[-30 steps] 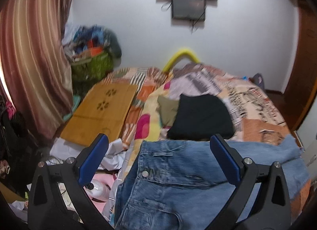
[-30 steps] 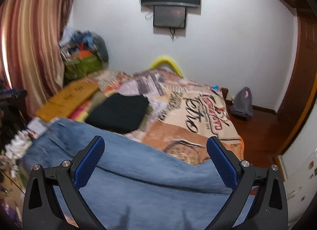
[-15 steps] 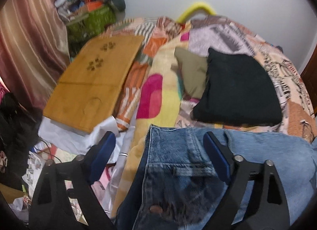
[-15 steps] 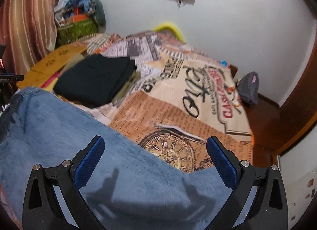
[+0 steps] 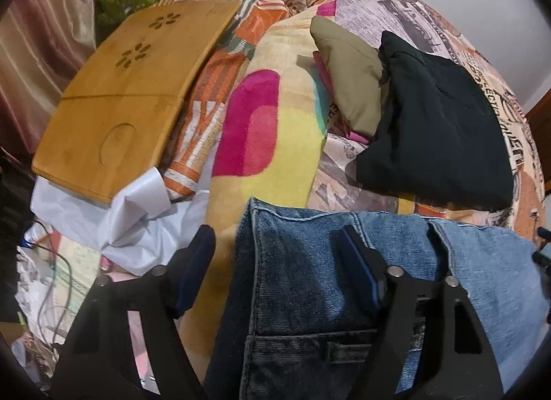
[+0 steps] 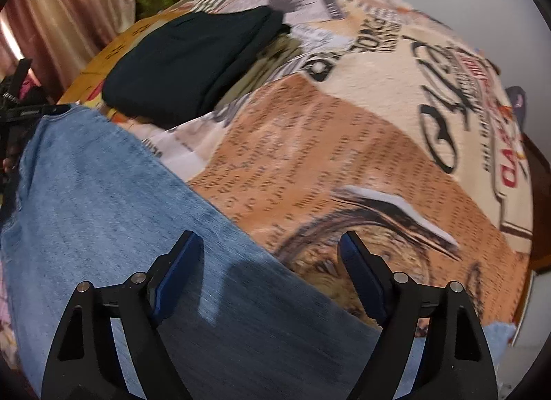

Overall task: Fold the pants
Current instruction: 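Lower both grippers onto the jeans and close them on the waistband and hem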

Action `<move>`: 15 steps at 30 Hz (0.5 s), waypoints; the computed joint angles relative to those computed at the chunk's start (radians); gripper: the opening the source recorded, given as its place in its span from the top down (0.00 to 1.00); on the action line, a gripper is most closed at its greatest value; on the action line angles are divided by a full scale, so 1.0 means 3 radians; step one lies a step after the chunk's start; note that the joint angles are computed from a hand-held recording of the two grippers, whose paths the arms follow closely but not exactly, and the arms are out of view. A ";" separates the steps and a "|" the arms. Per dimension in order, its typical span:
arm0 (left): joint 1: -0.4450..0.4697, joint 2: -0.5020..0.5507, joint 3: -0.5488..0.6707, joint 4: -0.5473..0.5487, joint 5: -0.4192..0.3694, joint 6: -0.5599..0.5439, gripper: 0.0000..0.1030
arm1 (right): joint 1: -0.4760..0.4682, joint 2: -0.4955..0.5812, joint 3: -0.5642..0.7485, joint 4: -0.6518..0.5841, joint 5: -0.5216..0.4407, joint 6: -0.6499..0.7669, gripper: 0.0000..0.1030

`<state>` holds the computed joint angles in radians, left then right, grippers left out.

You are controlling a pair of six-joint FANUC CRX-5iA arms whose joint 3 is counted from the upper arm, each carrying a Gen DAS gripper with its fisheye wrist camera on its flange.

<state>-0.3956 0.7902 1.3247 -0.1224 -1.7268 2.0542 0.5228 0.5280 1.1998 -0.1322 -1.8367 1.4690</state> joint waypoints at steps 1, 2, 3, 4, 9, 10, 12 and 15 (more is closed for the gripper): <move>0.0015 -0.0011 -0.0037 0.0052 0.0031 0.0009 0.37 | -0.0018 0.0069 0.0132 -0.0090 -0.0102 0.0005 0.23; 0.0027 -0.0015 -0.0058 0.0118 0.0054 0.0016 0.43 | -0.0042 0.0151 0.0293 -0.0210 -0.0233 -0.0013 0.25; 0.0033 -0.0012 -0.0058 0.0169 0.0062 0.0010 0.50 | -0.0050 0.0213 0.0414 -0.0269 -0.0320 -0.0029 0.27; 0.0028 0.0014 -0.0004 0.0179 0.0031 -0.0002 0.51 | -0.0049 0.0255 0.0497 -0.0301 -0.0381 -0.0038 0.32; -0.0051 0.0269 0.0578 0.0064 -0.0301 -0.0162 0.64 | -0.0079 0.0339 0.0735 -0.0523 -0.0594 -0.0138 0.56; -0.0065 0.0291 0.0646 0.0028 -0.0340 -0.0186 0.67 | -0.0051 0.0345 0.0744 -0.0484 -0.0600 -0.0124 0.60; -0.0085 0.0287 0.0699 -0.0054 -0.0391 -0.0204 0.78 | -0.0026 0.0306 0.0669 -0.0429 -0.0560 -0.0099 0.67; -0.0072 -0.0037 0.0160 -0.0055 -0.0103 -0.0124 0.86 | 0.0059 0.0120 0.0314 -0.0222 -0.0369 0.0003 0.85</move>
